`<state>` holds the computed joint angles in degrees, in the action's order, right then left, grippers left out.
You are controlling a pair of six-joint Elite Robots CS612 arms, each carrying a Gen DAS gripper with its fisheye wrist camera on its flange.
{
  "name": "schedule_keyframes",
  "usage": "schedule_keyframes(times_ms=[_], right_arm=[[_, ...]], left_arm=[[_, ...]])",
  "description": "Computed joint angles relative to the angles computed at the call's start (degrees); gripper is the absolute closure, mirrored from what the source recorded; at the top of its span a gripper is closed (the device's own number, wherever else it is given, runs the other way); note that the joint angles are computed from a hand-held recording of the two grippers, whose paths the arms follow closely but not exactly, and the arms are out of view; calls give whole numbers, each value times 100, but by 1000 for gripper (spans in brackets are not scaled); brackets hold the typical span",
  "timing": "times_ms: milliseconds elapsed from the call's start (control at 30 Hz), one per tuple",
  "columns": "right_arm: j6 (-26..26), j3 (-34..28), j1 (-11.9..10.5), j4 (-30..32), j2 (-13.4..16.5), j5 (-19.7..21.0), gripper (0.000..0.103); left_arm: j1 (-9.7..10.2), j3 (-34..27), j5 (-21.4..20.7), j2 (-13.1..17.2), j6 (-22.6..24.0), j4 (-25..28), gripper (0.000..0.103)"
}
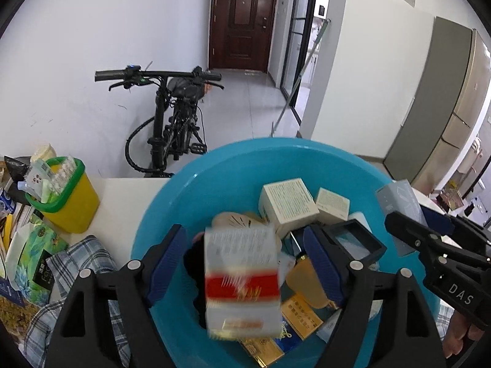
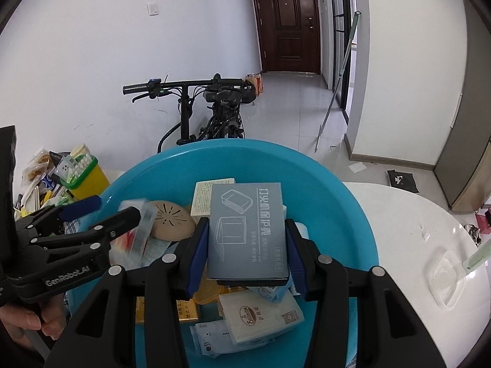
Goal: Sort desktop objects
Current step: 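Lower both boxes into the basin and open both tools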
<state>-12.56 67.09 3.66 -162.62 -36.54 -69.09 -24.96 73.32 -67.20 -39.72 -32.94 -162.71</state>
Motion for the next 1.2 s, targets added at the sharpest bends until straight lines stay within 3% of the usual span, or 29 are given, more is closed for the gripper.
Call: schedule_keyframes(times_ms=[467, 633, 1033, 1200], right_arm=[[-10, -55, 6, 78, 27, -15, 57], [68, -7, -14, -82, 3, -30, 37], [64, -32, -16, -94, 14, -109, 37], [135, -8, -16, -222, 11, -85, 37]], left_arm=[[-11, 16, 36, -25, 17, 22, 22], [-19, 14, 64, -24, 41, 26, 22], [-33, 24, 93, -32, 53, 0, 22], [-108, 52, 483, -50, 217, -52, 22]])
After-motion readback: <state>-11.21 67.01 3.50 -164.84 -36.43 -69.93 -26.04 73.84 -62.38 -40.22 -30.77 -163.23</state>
